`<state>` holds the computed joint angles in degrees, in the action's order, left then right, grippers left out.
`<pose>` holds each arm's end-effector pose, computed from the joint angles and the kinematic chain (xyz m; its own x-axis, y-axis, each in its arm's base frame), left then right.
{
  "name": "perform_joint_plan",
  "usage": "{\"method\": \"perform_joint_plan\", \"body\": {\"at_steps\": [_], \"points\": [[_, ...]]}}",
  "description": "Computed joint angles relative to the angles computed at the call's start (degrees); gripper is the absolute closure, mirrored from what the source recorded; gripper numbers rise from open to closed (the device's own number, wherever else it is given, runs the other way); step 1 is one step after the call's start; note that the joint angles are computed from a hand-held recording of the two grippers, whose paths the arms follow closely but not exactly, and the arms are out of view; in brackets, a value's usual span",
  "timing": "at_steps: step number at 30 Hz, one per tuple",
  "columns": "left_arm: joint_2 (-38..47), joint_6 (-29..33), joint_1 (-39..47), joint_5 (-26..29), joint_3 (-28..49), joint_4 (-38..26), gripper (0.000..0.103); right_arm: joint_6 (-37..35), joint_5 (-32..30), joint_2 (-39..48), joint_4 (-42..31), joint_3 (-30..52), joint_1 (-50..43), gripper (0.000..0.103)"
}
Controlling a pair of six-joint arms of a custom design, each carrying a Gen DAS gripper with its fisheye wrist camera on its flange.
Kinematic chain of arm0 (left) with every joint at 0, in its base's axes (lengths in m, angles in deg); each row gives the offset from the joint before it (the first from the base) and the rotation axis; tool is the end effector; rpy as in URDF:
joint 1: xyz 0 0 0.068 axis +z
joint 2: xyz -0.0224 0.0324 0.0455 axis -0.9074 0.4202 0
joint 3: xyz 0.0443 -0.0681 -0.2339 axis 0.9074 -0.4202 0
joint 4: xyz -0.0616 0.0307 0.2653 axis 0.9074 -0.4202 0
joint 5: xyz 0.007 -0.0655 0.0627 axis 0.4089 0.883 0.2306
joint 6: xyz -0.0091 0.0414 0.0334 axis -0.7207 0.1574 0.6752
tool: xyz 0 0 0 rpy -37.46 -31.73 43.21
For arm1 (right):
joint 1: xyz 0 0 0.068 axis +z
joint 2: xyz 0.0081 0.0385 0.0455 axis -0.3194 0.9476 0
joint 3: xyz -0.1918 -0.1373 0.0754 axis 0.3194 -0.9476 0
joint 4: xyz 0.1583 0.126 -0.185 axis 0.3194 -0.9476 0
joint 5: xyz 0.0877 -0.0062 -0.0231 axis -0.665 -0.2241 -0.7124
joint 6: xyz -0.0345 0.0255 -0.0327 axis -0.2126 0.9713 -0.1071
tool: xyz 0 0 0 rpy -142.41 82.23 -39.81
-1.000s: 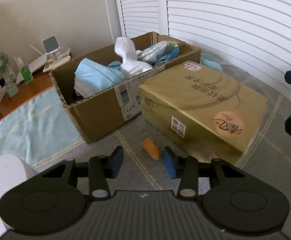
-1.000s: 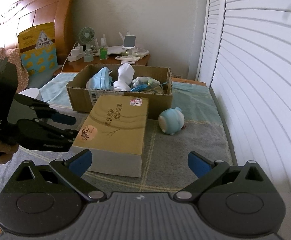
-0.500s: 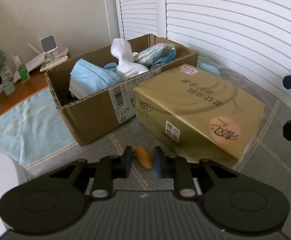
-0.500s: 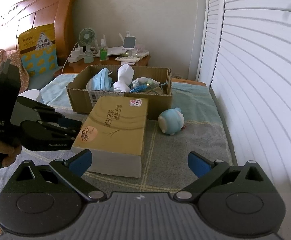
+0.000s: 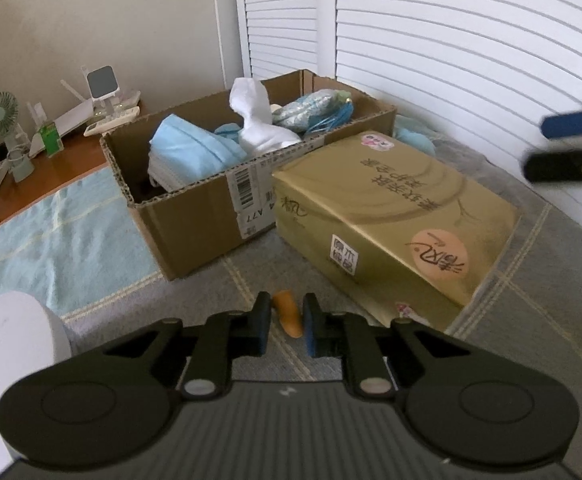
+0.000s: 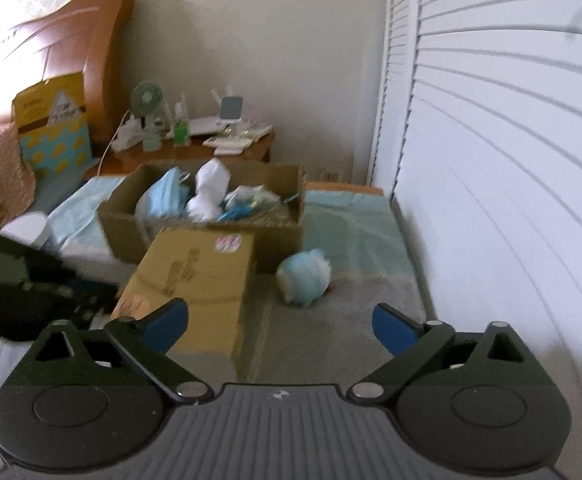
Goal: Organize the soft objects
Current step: 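Close the left tool on the orange item while the right tool grasps the blue plush toy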
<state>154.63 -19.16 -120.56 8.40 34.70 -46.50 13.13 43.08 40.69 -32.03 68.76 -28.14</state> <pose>0.1508 -0.1802 0.1181 -0.7074 0.0156 -0.7066 -0.0258 0.9985 0.0479 0.2211 -0.0148 0.1676 -0.4388 -0.3936 -0.8078 -0.6544 0.7560 -0.0129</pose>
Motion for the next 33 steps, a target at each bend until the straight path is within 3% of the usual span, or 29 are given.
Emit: {"method": "perform_joint_plan", "body": {"at_steps": [3, 14, 21, 33], "points": [[0.2, -0.2, 0.3, 0.3, 0.1, 0.3, 0.088, 2.6, -0.2, 5.2, 2.9, 3.1, 0.5, 0.018], [1.5, 0.0, 1.6, 2.0, 0.5, 1.7, 0.088, 6.7, 4.8, 24.4, 11.6, 12.4, 6.1, 0.034], [2.4, -1.3, 1.9, 2.1, 1.0, 1.3, 0.084, 7.5, 5.0, 31.0, 12.1, 16.5, 7.6, 0.034], [2.4, -1.1, 2.0, 2.2, 0.7, 2.0, 0.087, 7.2, 2.9, 37.7, 9.2, 21.9, 8.2, 0.036]]}}
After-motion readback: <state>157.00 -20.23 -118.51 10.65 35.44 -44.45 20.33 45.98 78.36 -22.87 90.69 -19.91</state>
